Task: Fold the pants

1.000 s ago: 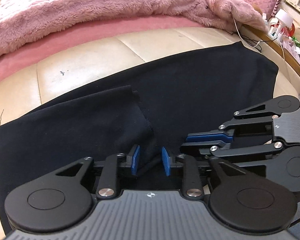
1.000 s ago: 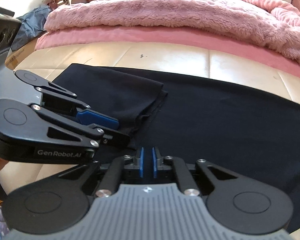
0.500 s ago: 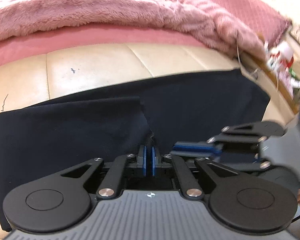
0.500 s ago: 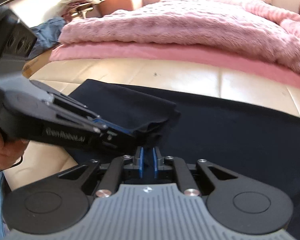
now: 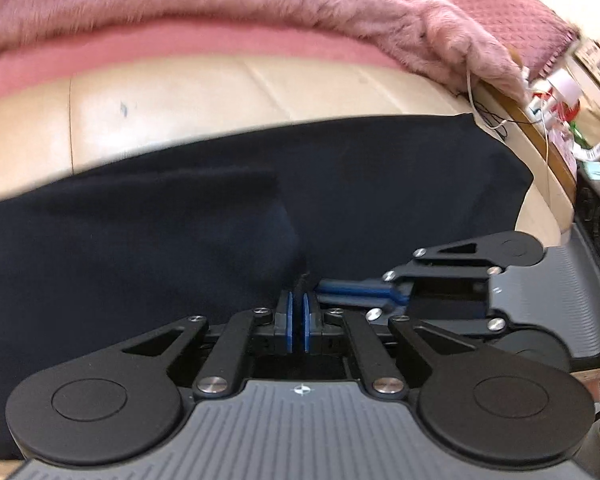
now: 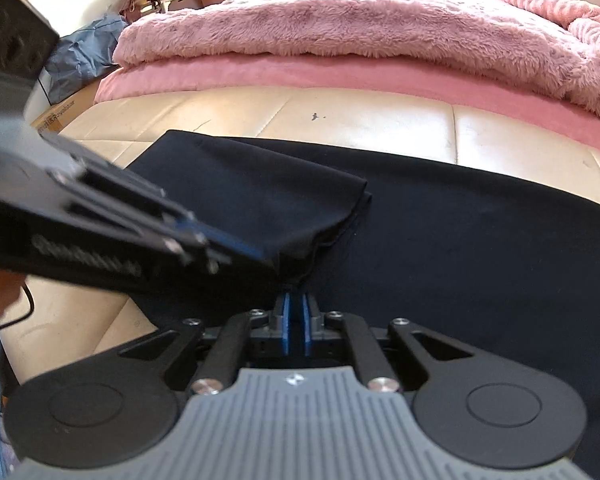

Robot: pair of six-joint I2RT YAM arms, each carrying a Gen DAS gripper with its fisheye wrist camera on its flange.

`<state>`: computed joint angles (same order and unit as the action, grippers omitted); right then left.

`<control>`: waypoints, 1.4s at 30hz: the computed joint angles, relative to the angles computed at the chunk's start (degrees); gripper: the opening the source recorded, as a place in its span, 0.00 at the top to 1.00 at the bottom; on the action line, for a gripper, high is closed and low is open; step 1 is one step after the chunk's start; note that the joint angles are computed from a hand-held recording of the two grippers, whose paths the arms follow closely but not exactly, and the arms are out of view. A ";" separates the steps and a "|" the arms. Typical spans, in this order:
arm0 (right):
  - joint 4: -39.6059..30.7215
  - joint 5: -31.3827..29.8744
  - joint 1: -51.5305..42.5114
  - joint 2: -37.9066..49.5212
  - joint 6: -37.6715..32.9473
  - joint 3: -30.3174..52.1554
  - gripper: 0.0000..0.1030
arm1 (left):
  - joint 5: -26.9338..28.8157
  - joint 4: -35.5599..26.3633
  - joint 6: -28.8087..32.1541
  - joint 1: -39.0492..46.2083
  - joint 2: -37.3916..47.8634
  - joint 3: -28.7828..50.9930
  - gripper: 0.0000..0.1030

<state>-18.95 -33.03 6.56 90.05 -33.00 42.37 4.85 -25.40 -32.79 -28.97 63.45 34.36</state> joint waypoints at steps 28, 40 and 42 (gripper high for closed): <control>-6.26 -10.25 -3.46 15.27 30.93 15.87 0.69 | -5.34 -5.91 -2.59 7.96 -8.50 -2.78 0.81; -7.72 -15.96 -4.17 20.49 35.23 17.91 0.94 | -3.11 -3.38 -2.53 10.42 -9.65 -4.80 0.81; -6.83 -15.30 -3.73 19.95 35.85 17.48 1.00 | -3.53 -4.69 -2.87 10.41 -11.86 -5.10 0.81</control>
